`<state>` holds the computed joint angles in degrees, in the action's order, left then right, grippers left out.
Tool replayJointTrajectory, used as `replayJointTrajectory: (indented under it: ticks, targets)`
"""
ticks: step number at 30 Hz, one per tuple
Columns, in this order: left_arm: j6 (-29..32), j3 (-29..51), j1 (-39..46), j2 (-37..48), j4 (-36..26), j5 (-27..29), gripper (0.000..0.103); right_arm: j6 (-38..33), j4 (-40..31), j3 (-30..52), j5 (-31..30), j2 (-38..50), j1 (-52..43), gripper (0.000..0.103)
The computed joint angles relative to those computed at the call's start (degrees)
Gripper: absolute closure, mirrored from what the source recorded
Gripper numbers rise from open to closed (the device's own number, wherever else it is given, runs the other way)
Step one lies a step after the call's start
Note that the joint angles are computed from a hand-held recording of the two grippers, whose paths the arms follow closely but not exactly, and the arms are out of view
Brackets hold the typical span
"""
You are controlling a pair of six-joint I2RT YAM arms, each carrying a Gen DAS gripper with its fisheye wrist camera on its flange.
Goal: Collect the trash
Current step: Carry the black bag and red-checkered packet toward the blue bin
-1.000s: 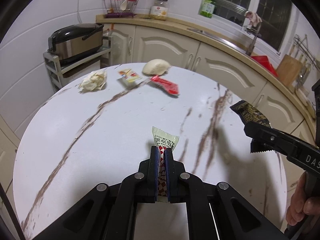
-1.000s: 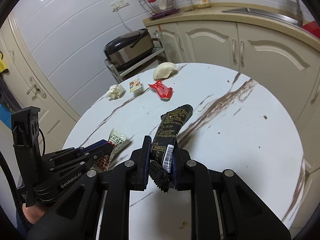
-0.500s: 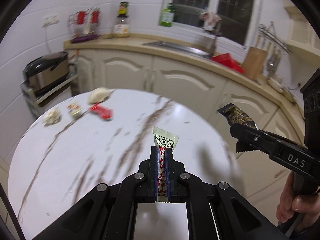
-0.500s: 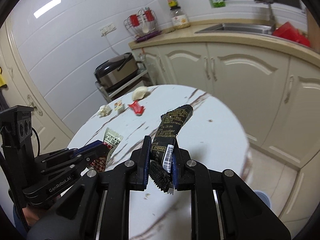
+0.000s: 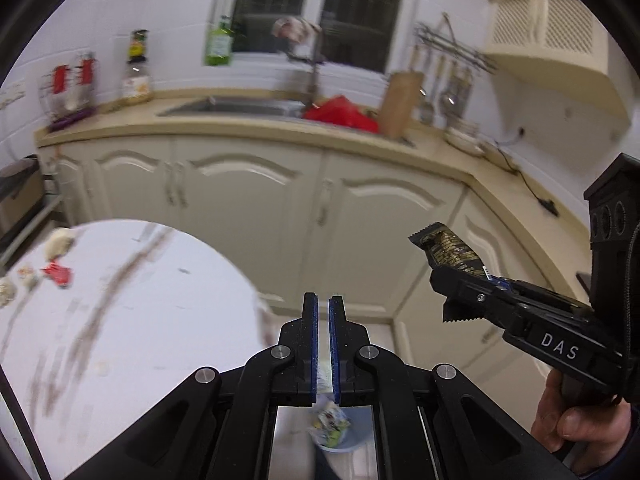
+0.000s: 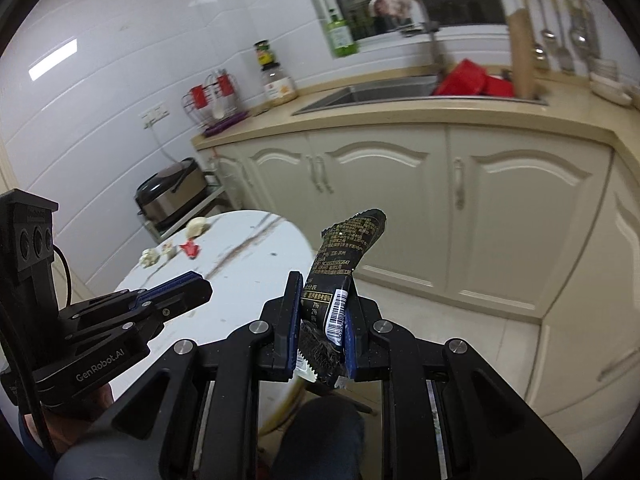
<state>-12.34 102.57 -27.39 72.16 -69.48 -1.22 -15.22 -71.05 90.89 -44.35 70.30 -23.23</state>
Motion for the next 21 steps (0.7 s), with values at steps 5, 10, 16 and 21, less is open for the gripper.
replayJointTrajectory:
  ticks: [5,10,16,21]
  targets:
    - [-1.98,-3.83,-3.24,2.11,3.26,-1.39,0.101,-9.38,-4.02,-3.62,-2.43,3.34,-10.53,0.086]
    - [-2.27,-4.35,-1.42,3.48,3.54,-2.14,0.101,-15.62,-5.18,-6.98,-3.39,6.71,-16.76,0.086]
    - [-5.85,-4.71,-5.75,4.72,2.37,-5.59,0.100,-17.20,-2.95,-12.20,-3.01,7.15,-17.93,0.086]
    - [-6.48,-4.78,-6.50,7.04,3.04,-5.50,0.096,-17.39,2.20,-20.42,0.82,8.94,-16.63,0.086]
